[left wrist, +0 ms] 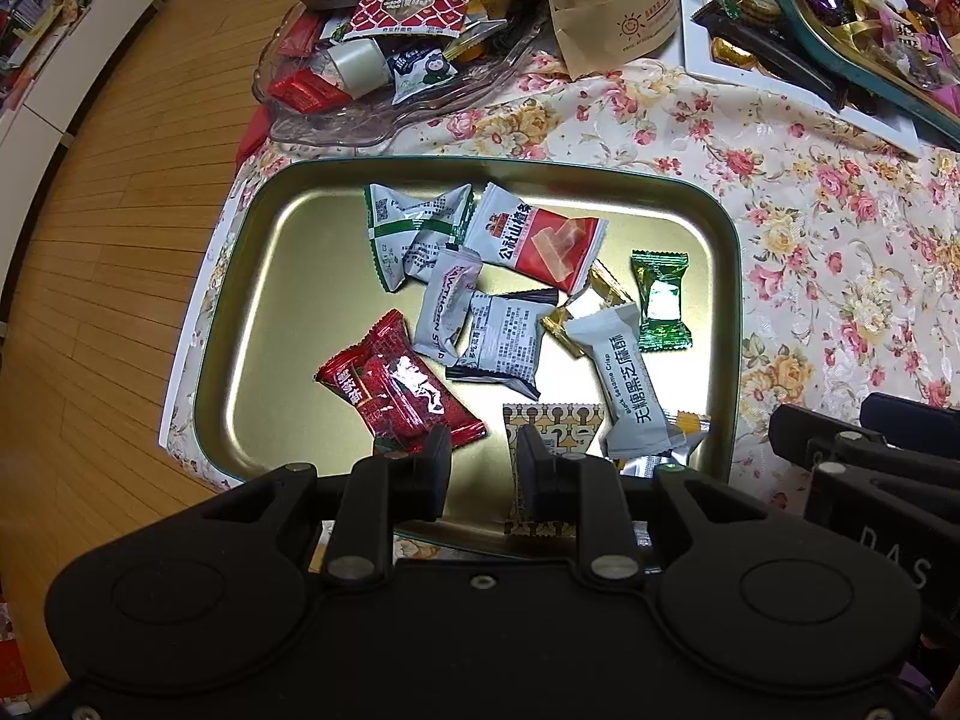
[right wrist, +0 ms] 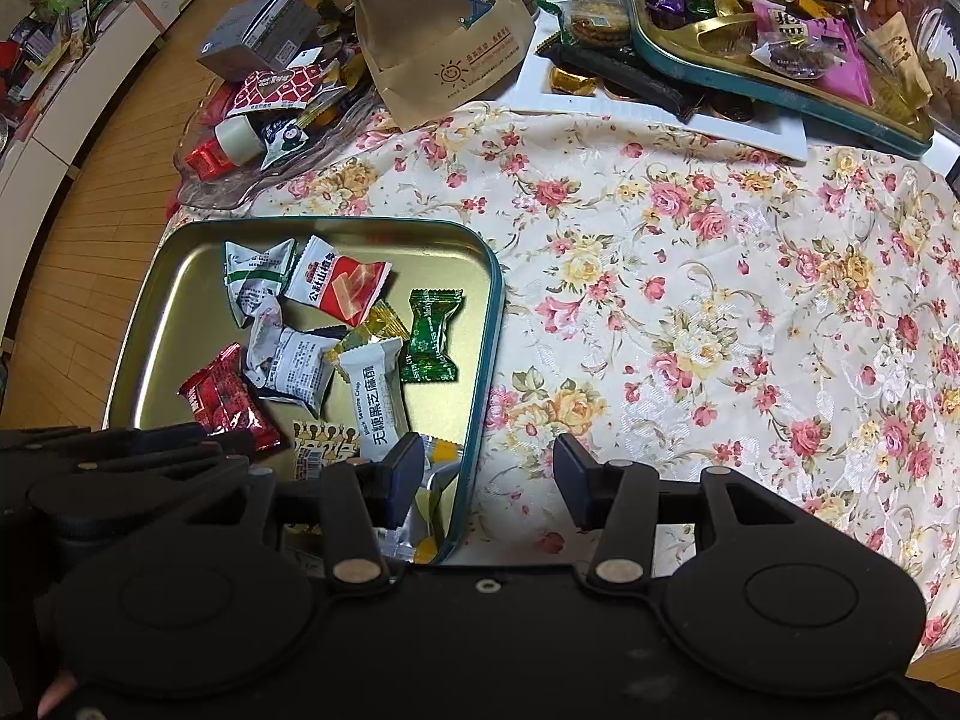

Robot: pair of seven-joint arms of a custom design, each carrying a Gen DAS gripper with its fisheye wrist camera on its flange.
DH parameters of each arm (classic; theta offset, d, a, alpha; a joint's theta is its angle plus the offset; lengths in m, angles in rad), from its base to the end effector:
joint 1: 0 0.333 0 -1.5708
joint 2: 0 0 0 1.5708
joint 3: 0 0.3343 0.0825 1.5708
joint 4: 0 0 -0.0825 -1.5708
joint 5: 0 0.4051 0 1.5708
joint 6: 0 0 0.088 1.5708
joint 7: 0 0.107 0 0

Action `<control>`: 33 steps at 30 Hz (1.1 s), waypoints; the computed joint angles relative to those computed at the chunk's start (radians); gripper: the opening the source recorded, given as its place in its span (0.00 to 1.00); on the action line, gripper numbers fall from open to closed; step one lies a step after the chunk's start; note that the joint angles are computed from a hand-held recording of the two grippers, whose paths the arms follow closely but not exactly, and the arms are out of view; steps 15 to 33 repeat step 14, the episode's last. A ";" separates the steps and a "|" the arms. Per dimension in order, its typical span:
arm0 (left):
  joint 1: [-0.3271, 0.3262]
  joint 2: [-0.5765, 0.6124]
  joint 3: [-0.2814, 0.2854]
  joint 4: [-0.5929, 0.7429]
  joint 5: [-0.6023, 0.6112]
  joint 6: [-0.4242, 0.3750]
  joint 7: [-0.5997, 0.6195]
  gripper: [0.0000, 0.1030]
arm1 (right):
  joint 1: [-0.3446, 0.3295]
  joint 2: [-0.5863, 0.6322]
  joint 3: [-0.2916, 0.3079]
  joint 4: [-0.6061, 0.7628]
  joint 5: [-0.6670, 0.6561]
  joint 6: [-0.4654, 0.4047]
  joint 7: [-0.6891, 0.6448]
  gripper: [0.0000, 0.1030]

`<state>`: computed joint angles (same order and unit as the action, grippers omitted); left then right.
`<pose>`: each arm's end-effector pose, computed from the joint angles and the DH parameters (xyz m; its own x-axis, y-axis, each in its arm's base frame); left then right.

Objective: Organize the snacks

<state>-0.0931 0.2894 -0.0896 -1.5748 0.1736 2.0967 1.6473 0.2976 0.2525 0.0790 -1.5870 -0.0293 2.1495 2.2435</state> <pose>0.6876 -0.1113 0.5090 -0.2963 -0.9421 -0.1571 -0.9208 0.3254 -0.2150 0.6462 0.2481 0.5335 -0.2585 -0.9484 -0.1839 -0.9225 0.2988 -0.2445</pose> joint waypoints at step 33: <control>-0.004 0.002 0.002 0.002 0.008 -0.001 -0.014 0.33 | 0.000 0.001 0.001 0.003 0.005 0.001 -0.007 0.49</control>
